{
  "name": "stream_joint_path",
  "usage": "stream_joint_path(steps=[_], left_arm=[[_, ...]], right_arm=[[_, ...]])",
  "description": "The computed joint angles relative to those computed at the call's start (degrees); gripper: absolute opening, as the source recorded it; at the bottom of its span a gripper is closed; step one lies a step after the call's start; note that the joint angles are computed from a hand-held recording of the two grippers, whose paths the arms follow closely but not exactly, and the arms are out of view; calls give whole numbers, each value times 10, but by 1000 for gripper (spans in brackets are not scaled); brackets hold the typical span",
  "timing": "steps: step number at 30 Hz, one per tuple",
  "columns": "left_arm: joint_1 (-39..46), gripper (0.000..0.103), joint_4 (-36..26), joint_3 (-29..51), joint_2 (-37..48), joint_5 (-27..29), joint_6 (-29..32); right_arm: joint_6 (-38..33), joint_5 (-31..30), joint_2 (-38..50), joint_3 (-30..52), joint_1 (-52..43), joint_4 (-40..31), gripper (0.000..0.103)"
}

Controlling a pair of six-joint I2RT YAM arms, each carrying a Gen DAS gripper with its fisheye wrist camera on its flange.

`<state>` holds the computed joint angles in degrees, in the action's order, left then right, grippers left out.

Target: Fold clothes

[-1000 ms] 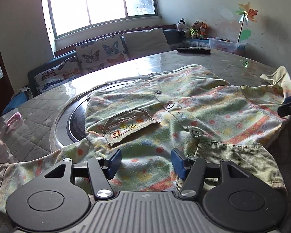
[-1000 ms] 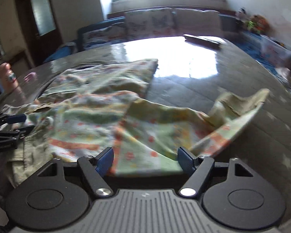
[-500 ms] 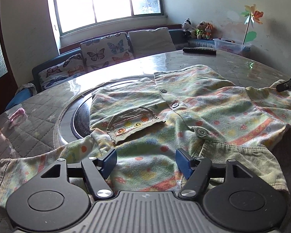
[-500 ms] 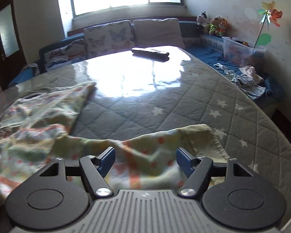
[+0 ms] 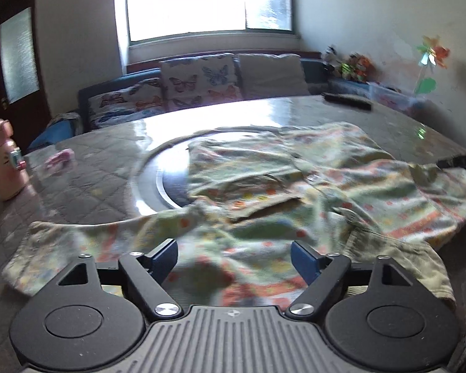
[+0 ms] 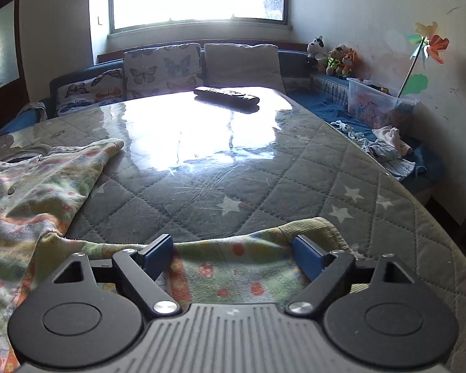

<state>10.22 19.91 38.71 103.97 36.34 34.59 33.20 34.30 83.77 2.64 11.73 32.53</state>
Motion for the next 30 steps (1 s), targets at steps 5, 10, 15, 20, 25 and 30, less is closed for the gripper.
stream_joint_path(steps=[5,10,15,20,25,30], left_arm=[[35,90,33,48,33,-50,-74],[55,89,-18,151,100,-118,-138],[71,86,-58,236,167,-158,-151],[77,85,-55,274,194,-160,-142],[79,90,-56,311,221,-166,-140],[76,91,-15,286,214,-181,-128]], right_arm=[[-20,-23,5,9,-9,-6,103],[-22,-26,3,8,-13,-5,103],[-25,-30,1,7,-16,-3,103],[-25,-31,2,7,-17,-1,103],[-26,-32,4,7,-18,2,103],[-27,-32,6,6,-19,4,103]])
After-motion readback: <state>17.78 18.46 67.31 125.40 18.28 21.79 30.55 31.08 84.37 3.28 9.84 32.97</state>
